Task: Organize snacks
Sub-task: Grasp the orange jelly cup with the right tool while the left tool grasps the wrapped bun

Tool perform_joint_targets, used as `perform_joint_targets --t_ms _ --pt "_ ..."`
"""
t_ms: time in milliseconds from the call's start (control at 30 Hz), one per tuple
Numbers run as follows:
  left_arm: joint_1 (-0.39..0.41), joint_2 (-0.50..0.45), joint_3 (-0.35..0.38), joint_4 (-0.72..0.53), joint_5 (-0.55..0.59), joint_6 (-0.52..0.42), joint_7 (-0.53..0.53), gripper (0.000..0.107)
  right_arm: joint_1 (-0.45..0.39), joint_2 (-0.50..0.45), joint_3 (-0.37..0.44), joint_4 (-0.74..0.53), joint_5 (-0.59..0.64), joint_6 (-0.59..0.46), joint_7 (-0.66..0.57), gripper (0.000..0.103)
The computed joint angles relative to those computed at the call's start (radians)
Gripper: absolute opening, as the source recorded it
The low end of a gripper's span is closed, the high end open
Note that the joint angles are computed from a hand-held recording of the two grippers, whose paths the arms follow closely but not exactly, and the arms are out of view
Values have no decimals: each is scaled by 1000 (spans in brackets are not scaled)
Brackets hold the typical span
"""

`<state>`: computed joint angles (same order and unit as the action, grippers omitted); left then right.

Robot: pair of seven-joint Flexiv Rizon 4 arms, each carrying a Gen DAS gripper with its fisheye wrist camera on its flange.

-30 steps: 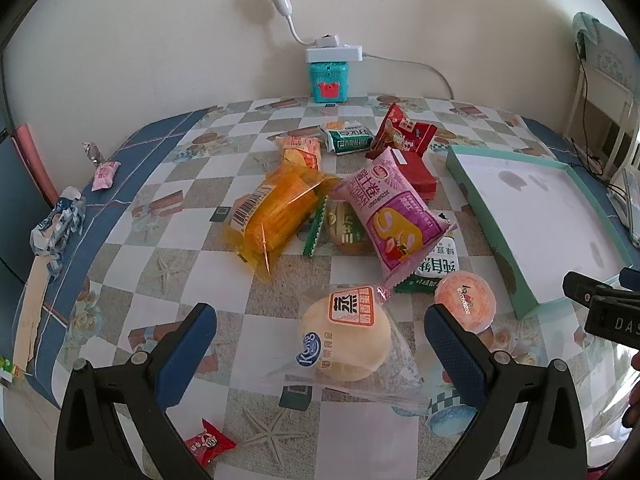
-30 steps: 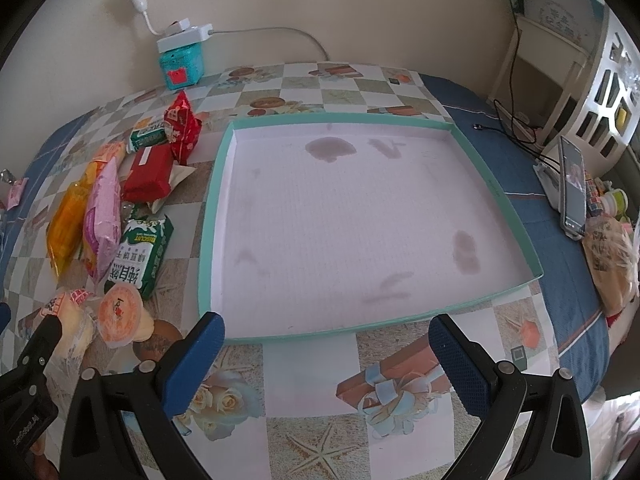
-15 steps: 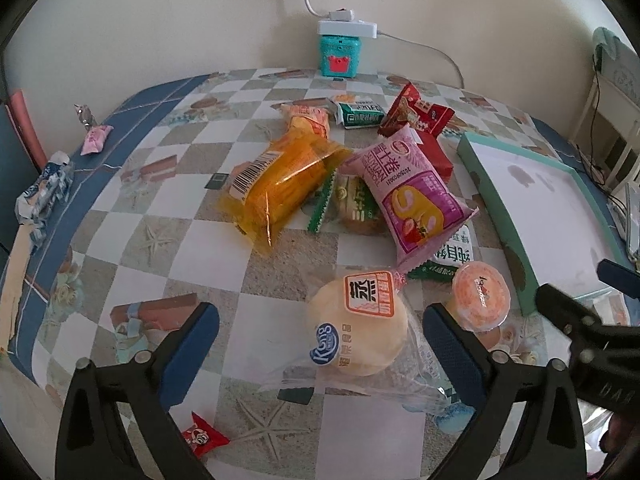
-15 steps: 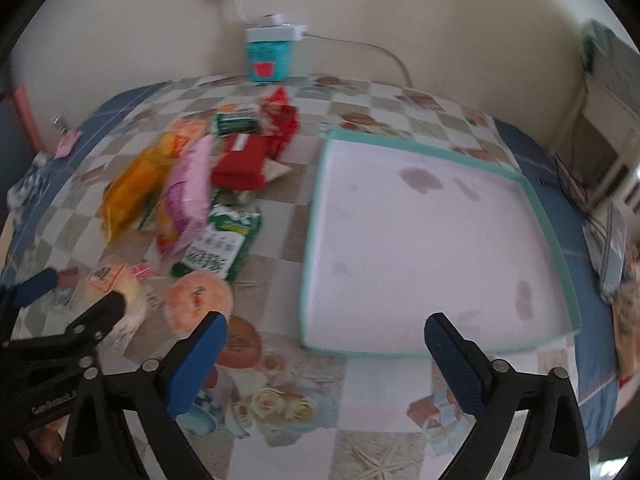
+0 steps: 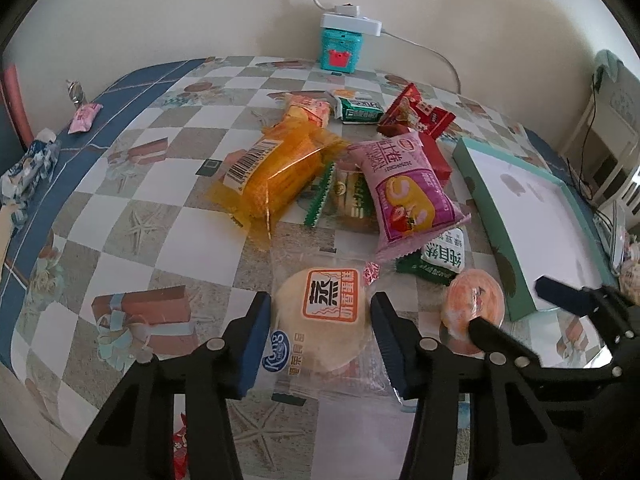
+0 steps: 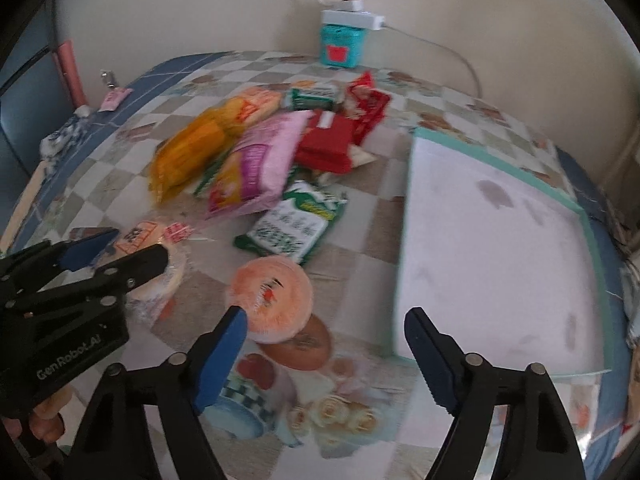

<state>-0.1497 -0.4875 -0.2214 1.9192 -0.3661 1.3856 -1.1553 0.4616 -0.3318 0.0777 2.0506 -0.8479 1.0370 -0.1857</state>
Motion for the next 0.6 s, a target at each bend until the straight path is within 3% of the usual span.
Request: perform_joint_targets --t_ms 233,333,600 --pt "3 2 1 1 -3 -3 -5 52 -2 -47 8 -31 72 63 -73 71" --pt "1 3 6 1 -1 -6 -10 52 1 -60 7 -41 105 76 -100 56" --pt "1 4 11 -1 1 -12 -16 52 12 -75 -9 -45 163 130 -128 49"
